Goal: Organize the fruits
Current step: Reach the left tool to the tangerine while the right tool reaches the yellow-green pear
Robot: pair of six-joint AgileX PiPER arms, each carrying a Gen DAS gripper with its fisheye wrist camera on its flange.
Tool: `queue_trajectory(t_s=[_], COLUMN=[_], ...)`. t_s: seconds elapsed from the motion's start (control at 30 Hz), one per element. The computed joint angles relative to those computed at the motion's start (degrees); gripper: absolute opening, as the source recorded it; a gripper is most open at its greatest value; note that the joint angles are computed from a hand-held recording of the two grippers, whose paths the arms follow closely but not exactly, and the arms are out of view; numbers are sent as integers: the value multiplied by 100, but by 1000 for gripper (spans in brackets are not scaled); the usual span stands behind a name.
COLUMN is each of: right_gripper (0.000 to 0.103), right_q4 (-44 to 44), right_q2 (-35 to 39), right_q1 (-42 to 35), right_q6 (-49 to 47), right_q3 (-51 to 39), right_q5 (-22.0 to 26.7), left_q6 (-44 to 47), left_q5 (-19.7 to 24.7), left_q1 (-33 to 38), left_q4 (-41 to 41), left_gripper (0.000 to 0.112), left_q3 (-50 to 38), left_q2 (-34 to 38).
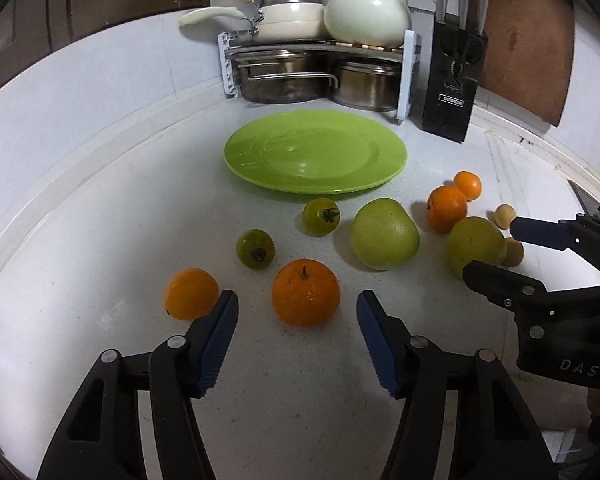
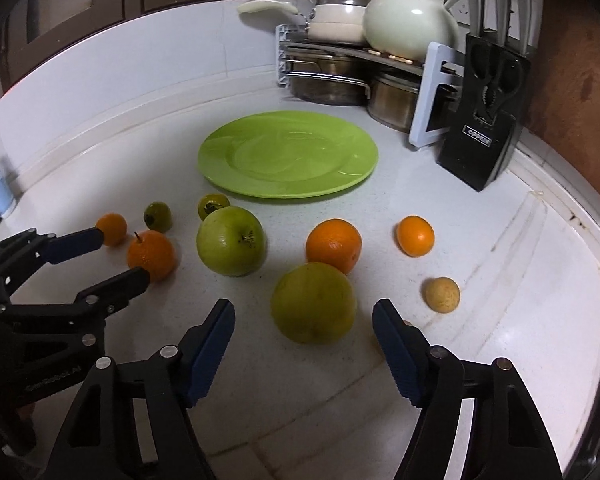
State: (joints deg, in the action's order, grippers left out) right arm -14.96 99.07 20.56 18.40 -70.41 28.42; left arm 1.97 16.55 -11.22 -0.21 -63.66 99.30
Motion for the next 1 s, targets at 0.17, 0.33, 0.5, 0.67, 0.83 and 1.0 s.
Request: queue_trajectory(t_s=[0.17,0.33,0.5,0.67,0.83,1.0], right_gripper=[68,63,62,57,52,51], right_q4=[519,977,883,877,817,885], right_q2=[121,265,341,395,422,412], right_q1=[-160,-247,-226,-268,-287,-311], right_q6=[-595,-963,-856,-844,-778,-838], right_q3=[-140,-268,-312,-368,-370,-340], right_q5=[-6,59,44,108,107,88], left_q6=[431,625,776,749,776,974], left_q5=[125,272,364,343,337,393], left_q1=[18,53,66,63,67,109], left_q4=[-516,-758,-871,-797,-808,-1041], left_gripper=[53,47,46,41,41,41], left_q3=[-156,-381,-561,-604,-613,-581], left_q2=[177,380,527,577,582,534])
